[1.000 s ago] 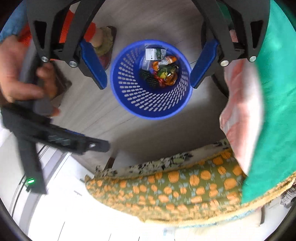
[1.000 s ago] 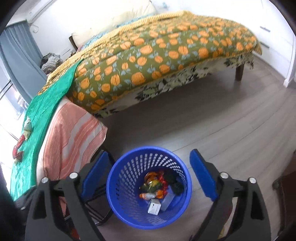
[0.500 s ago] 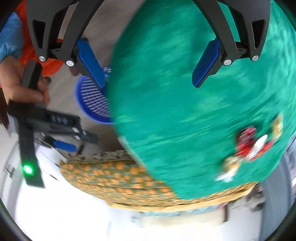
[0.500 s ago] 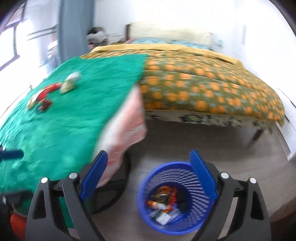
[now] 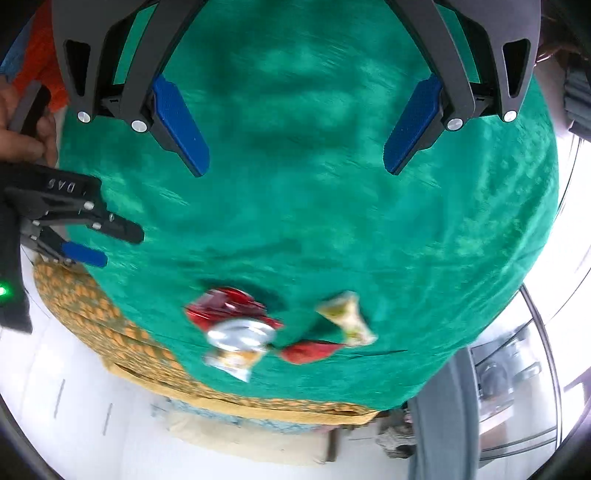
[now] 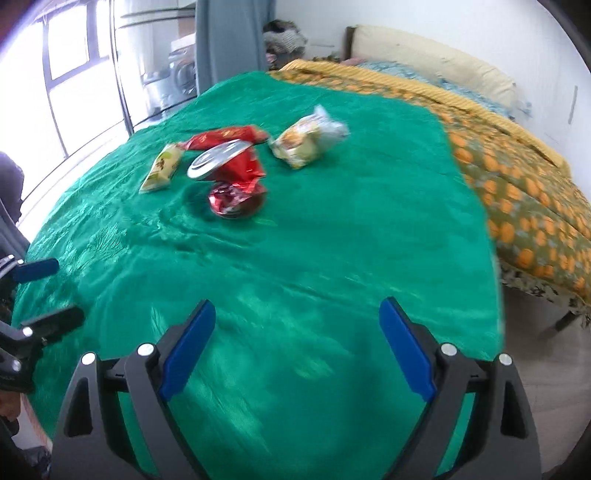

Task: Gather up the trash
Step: 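Move both tools back over the remaining trash on the green cloth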

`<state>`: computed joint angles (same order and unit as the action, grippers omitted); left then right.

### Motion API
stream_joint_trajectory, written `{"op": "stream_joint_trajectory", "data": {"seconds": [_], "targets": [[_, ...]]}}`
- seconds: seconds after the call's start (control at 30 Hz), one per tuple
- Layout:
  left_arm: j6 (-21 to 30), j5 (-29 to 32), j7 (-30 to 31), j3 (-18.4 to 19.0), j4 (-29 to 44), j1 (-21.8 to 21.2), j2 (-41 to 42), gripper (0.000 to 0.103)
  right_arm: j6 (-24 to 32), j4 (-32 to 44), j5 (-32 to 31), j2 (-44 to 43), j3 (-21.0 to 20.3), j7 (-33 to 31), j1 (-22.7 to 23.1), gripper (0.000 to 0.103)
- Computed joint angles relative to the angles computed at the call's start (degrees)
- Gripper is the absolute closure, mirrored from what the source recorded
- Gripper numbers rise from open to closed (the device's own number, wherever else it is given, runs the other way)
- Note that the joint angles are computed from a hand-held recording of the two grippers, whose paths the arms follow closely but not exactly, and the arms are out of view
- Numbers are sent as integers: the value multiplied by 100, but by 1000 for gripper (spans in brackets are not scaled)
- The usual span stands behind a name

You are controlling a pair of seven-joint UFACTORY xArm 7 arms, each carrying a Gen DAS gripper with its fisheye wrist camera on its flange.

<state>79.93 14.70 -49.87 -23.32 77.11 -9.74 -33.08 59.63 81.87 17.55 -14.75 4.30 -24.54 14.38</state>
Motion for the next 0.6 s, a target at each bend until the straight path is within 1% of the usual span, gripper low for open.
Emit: {"op": "stream_joint_trajectory", "data": {"seconds": [0.1,0.13,0.2,0.23,0.33,0.4,0.47,0.53,0.57,0.6], "targets": [[-106,64,178,243,-64,77,-14,9,-61,17,-181,169,123,114,23,15],[-180,75,225,338,-80,121,0,9,15,77,-196,230,123,160,22,15],[-449,92,305,537,-128,221,71,9,11,78,-174,225,103,174,16,15],[-529,103,319,581,-116,270,117,9,110,126,-125,271,78,205,11,15],[-859,216,323,749,74,480,492,9,105,154,-108,317,91,244,2,15],[-970,366,341,778,288,577,822,9,72,119,-128,288,101,250,-1,15],[-912,496,421,811,522,591,1154,12,52,99,-140,271,102,258,-2,15],[-717,560,515,857,771,531,1492,21,42,98,-141,275,99,265,-3,15],[-648,583,563,907,831,491,1591,23,32,99,-149,279,106,280,-1,15],[-552,632,574,922,897,449,1704,28,27,93,-150,274,104,282,-1,15]]}}
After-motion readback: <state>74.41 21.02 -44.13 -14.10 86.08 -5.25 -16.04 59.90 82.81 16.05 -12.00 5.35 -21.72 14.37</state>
